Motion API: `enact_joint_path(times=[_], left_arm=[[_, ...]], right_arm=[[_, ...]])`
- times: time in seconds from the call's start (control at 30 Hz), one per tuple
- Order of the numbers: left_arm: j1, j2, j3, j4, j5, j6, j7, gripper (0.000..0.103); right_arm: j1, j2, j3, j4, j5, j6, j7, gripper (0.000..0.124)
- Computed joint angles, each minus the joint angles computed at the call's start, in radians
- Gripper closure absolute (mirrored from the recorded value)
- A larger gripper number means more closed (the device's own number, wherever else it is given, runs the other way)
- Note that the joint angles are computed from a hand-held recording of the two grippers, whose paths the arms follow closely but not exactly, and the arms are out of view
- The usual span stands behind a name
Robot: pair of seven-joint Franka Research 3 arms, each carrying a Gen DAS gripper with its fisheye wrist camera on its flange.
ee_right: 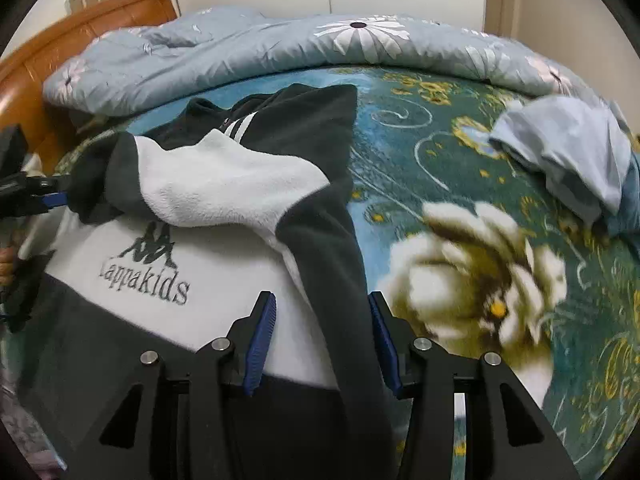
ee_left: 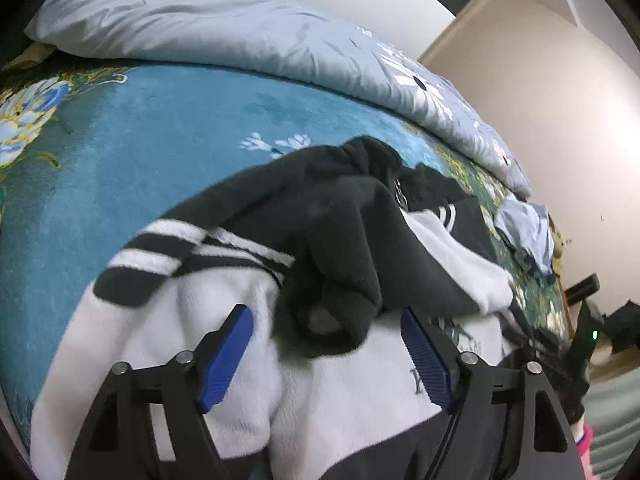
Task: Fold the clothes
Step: 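Grasp the other black sleeve with the left tool and fold it across the body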
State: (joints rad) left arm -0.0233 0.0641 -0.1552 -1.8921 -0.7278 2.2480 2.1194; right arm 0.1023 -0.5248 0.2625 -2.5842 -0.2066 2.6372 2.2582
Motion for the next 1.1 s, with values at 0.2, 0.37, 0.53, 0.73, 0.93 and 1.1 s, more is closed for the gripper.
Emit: enact_joint_path(times=[0.2, 0.37, 0.53, 0.73, 0.93, 1.1], left_arm=[[-0.026, -0.011, -0.012, -0.036, 0.058, 0.094, -0.012, 0.024], [-0.035, 0.001, -0.015, -0.031, 0.084, 0.174, -0.033, 0.077], [0.011, 0.039, -0.011, 0.065, -0.077, 0.031, 0.008, 0.081], [0.027, 0.092, -0.004, 0.136, 0.032, -0.043, -0.105, 0.081], [0.045, 0.127, -0.027, 0.128, 0.072, -0.033, -0.155, 0.077], [0.041, 0.071, -0.033, 0.093, 0.109, -0.022, -0.139, 0.071]], right_arm=[[-0.086, 0.021, 0.069, 0.04, -0.125, -0.072, 0.179, 0.076], [-0.088, -0.021, 0.048, 0.006, -0.156, -0.052, 0.271, 0.076], [-0.106, -0.06, 0.047, -0.021, -0.154, -0.036, 0.331, 0.076], [-0.096, -0.097, 0.008, -0.079, -0.096, -0.008, 0.349, 0.076], [-0.115, -0.089, 0.036, -0.064, -0.09, -0.04, 0.326, 0.076], [-0.078, -0.112, 0.023, -0.05, -0.083, -0.081, 0.257, 0.076]])
